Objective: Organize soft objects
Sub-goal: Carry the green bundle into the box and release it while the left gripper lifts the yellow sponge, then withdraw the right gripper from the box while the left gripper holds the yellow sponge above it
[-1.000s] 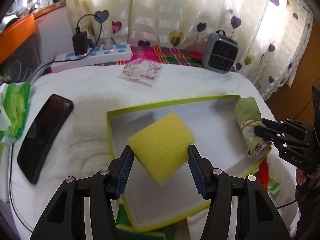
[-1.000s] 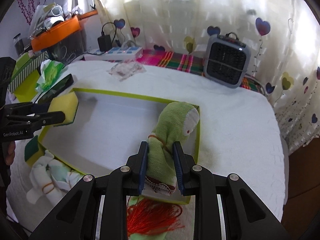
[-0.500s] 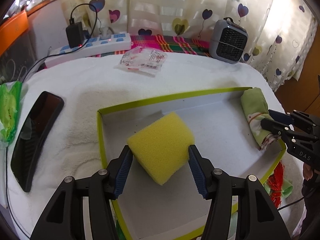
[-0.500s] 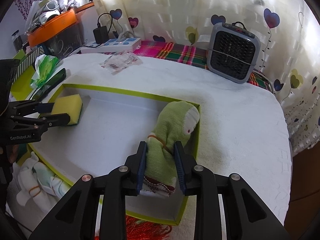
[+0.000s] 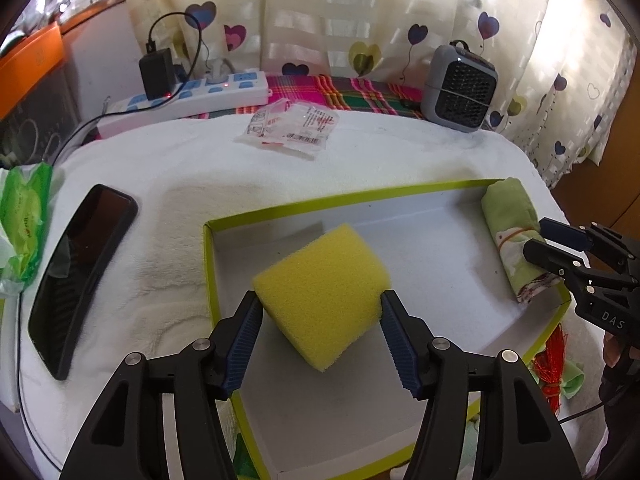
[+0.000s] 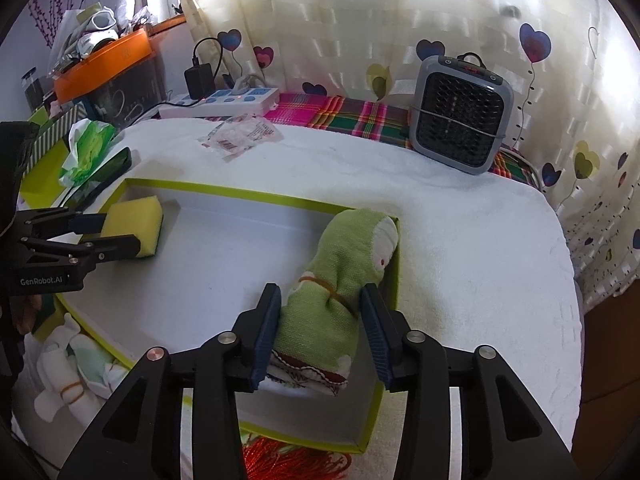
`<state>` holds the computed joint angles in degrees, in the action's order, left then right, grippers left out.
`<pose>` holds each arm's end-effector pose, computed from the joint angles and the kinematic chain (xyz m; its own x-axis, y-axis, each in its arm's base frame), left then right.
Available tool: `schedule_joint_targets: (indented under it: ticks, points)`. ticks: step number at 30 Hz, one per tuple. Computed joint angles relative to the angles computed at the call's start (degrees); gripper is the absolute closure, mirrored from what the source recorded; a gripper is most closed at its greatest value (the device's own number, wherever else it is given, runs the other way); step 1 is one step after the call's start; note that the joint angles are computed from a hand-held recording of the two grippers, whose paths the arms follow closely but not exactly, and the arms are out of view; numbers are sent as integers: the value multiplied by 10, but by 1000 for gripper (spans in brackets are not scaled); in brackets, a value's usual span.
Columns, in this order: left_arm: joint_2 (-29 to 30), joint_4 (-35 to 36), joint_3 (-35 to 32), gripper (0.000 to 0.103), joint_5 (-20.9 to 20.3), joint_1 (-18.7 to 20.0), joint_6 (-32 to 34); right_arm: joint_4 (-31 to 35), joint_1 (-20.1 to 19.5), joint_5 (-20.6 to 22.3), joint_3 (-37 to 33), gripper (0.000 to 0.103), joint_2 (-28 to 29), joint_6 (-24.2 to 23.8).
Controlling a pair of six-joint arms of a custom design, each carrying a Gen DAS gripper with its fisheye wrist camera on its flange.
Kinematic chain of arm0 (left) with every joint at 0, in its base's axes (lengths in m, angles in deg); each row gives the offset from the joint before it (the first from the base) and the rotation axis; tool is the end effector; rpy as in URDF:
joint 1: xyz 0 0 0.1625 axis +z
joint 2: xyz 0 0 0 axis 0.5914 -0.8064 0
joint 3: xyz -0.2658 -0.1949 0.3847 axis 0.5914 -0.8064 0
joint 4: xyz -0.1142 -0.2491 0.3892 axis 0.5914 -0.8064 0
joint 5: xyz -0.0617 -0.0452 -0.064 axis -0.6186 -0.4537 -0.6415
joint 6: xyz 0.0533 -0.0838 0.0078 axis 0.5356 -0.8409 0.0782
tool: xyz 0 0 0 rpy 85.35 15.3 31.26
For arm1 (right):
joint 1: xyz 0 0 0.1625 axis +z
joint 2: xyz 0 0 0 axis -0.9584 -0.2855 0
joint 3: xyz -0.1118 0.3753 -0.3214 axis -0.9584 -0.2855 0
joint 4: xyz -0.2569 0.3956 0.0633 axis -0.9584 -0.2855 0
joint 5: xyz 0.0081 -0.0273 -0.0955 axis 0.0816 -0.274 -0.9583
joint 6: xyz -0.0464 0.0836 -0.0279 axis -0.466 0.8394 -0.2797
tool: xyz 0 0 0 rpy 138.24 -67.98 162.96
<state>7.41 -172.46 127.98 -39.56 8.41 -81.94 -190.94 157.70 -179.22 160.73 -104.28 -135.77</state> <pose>-0.2579 -0.5588 -0.0039 -0.7669 -0.2293 -0.5994 0.2160 0.7873 -0.5775 0.0486 -0.6596 0.2394 -0.4975 -0.7119 0.4957 -0.8341 0.5496 -0.0479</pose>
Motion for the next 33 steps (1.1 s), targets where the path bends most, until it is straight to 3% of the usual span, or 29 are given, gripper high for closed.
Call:
schedule_joint_targets:
  ticks: [4, 17, 33]
  points:
    - [-4, -7, 8, 41, 6, -8, -8, -6, -2, 13, 8, 52, -8, 7]
    - [-15, 3, 43, 39, 32, -56, -61, -19, -12, 47, 48, 52, -47, 12]
    - [-21, 105, 79, 39, 66, -115, -195, -32, -49, 106, 106, 52, -107, 15]
